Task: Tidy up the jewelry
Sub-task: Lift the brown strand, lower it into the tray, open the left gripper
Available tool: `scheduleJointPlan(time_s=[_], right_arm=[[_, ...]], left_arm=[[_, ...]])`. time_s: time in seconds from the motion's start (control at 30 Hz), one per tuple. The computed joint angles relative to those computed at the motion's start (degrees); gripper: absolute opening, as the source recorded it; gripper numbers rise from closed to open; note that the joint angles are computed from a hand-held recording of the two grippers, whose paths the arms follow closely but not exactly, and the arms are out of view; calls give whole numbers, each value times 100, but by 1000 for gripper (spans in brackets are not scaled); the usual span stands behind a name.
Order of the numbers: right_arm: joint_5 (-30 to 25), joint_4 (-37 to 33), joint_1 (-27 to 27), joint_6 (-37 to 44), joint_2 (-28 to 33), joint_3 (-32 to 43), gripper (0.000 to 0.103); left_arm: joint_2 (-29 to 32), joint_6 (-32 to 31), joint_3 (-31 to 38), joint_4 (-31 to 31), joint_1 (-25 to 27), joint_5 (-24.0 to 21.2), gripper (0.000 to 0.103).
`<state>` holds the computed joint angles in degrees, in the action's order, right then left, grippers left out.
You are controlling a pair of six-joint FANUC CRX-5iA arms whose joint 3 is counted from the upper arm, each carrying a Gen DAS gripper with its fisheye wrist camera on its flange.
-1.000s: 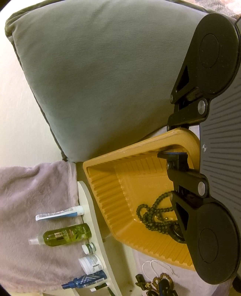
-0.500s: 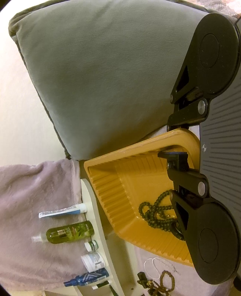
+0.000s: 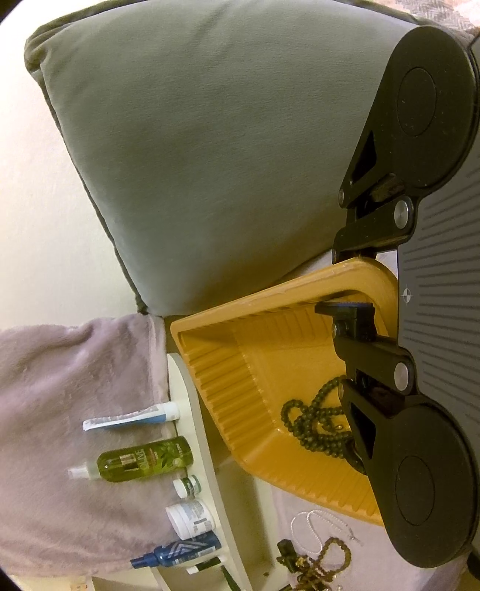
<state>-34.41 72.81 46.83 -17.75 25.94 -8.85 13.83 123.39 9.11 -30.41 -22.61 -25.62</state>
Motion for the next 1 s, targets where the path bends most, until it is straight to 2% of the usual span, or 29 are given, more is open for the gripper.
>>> scheduleJointPlan(time_s=[0.43, 0.67, 0.8, 0.87, 1.0], right_arm=[[42, 175, -34, -153, 18, 25, 7], [59, 220, -35, -248, 8, -7, 7], [105, 253, -54, -298, -10, -30, 7], [117, 273, -59, -312, -19, -43, 7], [116, 242, -55, -305, -19, -35, 7]], left_arm=[[259, -1118, 624, 866, -164, 371, 5], [557, -2462, 741, 2278, -243, 964, 5], [819, -3467, 738, 3376, -319, 1215, 5], [949, -4046, 682, 3991, -369, 1287, 5], [1253, -4648, 783, 4618, -470, 1115, 5]])
